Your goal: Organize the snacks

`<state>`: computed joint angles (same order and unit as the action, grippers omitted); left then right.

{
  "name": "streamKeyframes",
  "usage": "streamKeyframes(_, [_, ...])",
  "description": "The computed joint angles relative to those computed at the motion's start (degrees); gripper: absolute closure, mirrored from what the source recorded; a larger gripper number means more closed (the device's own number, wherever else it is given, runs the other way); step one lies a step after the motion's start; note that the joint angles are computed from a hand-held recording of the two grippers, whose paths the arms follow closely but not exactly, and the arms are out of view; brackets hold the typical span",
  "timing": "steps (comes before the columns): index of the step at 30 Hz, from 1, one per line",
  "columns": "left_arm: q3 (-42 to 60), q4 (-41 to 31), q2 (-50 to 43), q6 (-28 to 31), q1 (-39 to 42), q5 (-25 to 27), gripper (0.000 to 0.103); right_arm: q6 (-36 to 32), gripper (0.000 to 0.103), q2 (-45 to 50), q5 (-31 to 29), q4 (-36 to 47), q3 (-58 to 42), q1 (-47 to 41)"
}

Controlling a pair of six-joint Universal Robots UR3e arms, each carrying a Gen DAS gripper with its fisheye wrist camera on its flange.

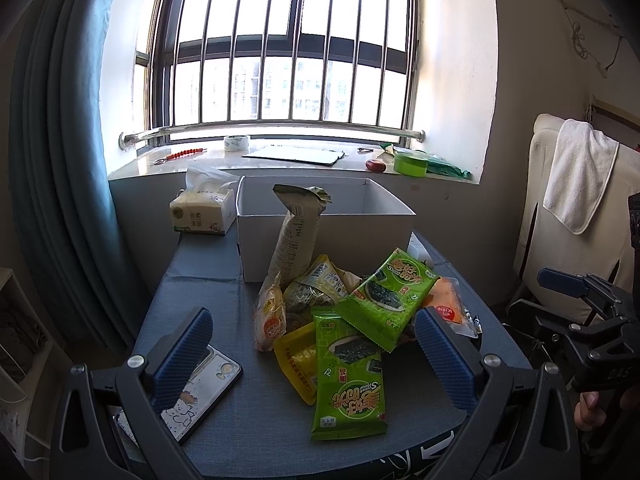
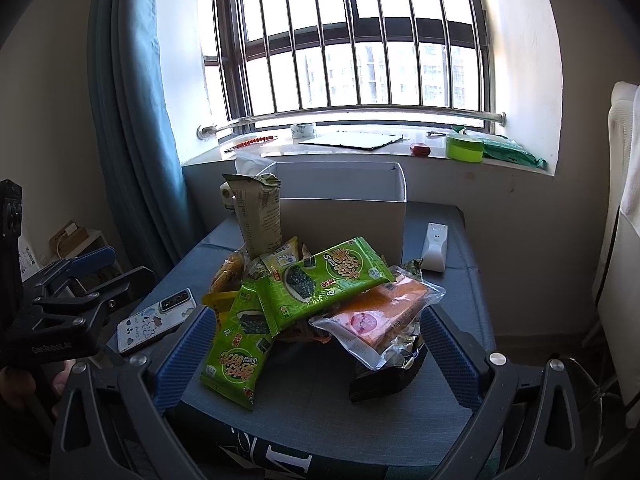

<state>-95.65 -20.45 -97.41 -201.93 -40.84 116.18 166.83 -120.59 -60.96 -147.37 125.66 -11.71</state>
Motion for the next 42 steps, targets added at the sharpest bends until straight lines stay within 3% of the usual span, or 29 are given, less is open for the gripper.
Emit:
streamKeyframes(12, [-4.0,2.1,2.2,-0.5,1.2,-1.0,0.000,-0.4,0.000,3.9,5.7,3.7,-2.2,-1.8])
streamKeyframes(19, [-8.3,4.6,4.2,0.0,2.0,-1.2,0.000,5.7,0.000,18.9,3.2,-8.4,-8.8,4.2])
streamKeyframes(24, [-11.5,6.3,5.4,0.0,3.2,-2.2,0.000,9.0,0.000,36.9,-6.6,-10.8,-25.5,14.6])
streamKeyframes(33, [-15.9,7.5,6.4,-0.2,5.9,-4.1,0.000,12.1,0.001,65.7,-17.6,3.8,-65.5,26.6])
streamKeyframes(34, [-16.2,7.6,6.4,-0.2,6.1,-4.3,0.000,13.2,0.008,68.3,-18.2,6.8,-70.2,27.1])
streamKeyframes(37, [-17.5,8.1,6.9,-0.2,7.6,-5.6,0.000,16.5,0.071,74.7,-16.7,15.8,-81.5,27.1])
streamKeyframes(42, [-18.5,8.3,7.2,-0.1,11.0,-9.2,0.000,18.5,0.073,70.2,-15.3,6.1,-73.0,26.3])
